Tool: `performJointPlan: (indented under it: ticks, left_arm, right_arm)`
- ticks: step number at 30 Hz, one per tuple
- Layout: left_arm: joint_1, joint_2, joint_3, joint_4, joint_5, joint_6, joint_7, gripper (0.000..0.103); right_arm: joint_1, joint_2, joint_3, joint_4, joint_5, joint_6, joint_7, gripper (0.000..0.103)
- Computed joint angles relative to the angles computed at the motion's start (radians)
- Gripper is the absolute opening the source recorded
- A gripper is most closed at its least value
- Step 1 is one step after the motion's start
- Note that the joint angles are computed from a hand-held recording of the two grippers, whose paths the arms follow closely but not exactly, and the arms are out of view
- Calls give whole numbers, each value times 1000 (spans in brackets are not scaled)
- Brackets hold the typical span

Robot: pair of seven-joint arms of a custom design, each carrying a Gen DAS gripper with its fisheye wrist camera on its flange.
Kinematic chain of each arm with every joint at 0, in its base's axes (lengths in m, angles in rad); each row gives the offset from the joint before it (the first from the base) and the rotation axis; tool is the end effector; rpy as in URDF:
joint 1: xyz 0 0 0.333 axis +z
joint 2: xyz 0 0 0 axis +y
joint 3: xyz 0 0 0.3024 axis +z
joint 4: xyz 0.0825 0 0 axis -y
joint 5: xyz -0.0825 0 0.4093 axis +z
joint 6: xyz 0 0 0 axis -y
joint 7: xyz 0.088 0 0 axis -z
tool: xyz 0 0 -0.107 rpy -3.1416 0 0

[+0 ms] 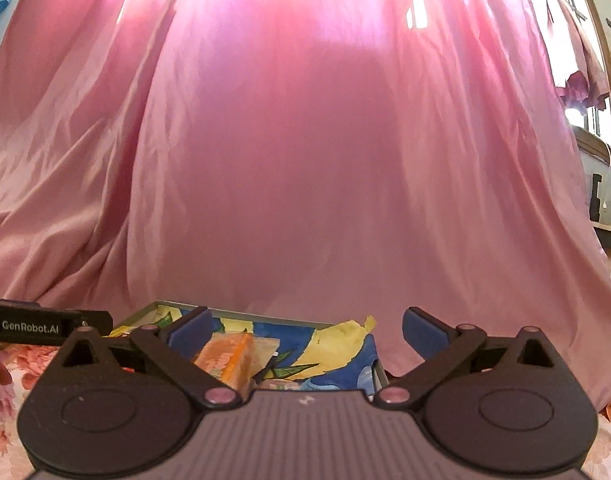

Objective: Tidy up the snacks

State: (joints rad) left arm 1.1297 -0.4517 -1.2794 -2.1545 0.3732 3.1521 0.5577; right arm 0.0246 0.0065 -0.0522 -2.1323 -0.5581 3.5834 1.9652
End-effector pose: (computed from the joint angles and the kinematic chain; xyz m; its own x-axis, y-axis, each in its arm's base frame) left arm 0.5569 -0.1968 0.5359 0.1336 -0.9784 0.1576 -0.3664 -0.1965 -0.9095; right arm 0.5825 0.0504 0.5420 0.2162 -0.9734 0.0757 -0.1607 -0.1120 -0.9806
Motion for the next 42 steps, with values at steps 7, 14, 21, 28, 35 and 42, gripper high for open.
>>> performJointPlan:
  ticks: [7, 14, 21, 28, 35, 42]
  left_arm:
    - [-97, -107, 90, -87, -10, 35, -23, 102]
    - [-182, -189, 143, -166, -35, 37, -26, 102]
    - [-242, -211, 178, -204, -30, 19, -24, 102]
    - [-291, -227, 211, -238, -16, 7, -32, 102]
    - [-337, -251, 243, -272, -12, -15, -69, 102]
    - [-365, -283, 261, -299, 7, -19, -112, 102]
  right_arm:
    - [12, -54, -14, -67, 9, 19, 6, 103]
    - [24, -99, -31, -142, 38, 41, -40, 103]
    - [35, -140, -57, -203, 30, 58, -26, 103]
    - [42, -170, -76, -247, 7, 72, -13, 103]
    - [49, -202, -91, -292, -18, 86, -2, 103]
    - [56, -231, -97, -338, -17, 107, -12, 103]
